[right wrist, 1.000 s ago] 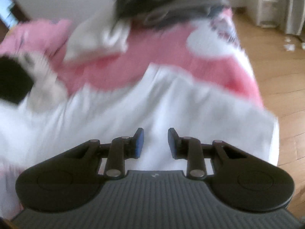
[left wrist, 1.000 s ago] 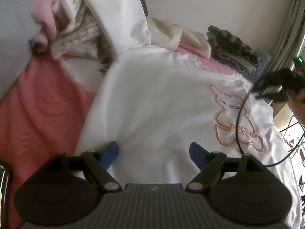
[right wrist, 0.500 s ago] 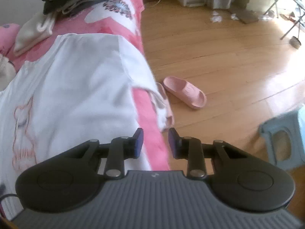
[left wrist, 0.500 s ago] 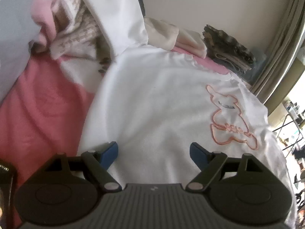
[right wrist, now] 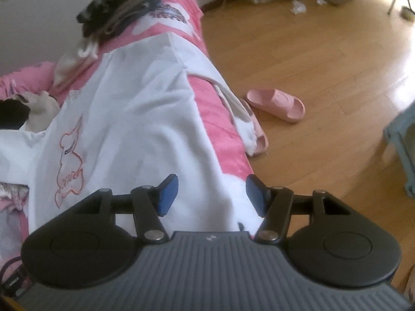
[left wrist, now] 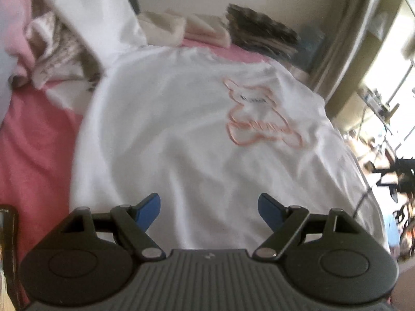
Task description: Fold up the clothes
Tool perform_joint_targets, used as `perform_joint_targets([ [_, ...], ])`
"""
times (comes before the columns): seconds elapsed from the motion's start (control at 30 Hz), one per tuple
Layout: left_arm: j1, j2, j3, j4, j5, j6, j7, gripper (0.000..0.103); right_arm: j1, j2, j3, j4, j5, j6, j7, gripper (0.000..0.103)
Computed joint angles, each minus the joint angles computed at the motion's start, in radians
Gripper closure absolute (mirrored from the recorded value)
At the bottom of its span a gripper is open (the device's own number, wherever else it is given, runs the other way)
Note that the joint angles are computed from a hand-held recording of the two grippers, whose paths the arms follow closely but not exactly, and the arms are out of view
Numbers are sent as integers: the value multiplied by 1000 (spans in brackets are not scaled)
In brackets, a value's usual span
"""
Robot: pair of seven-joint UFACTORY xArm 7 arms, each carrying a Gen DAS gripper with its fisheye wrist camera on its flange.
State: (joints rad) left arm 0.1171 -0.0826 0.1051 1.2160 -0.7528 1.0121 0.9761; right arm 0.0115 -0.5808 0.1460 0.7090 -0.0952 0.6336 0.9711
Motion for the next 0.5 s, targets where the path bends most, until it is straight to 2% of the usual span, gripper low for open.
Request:
perform_joint_targets([
  [0.1, -1, -23, -1, -18, 50, 26, 10, 20, 19, 83, 0, 57, -38, -59, -87, 46],
  [0.2, -5, -45, 0, -38, 99, 44, 23, 20, 33, 258, 13, 216, -117, -88, -218, 46],
  [0.27, -7, -61, 5, -50, 127, 54, 29, 20, 40, 375, 17, 315, -168, -134, -262, 46],
  [0.4, -10, -81, 18, -66, 148, 72, 39, 20, 76, 547, 1, 468, -250, -150, -253, 48],
  [0.5, -10, -77, 27, -61, 151, 83, 43, 20, 118, 589, -24, 489, -295, -136, -233, 48],
])
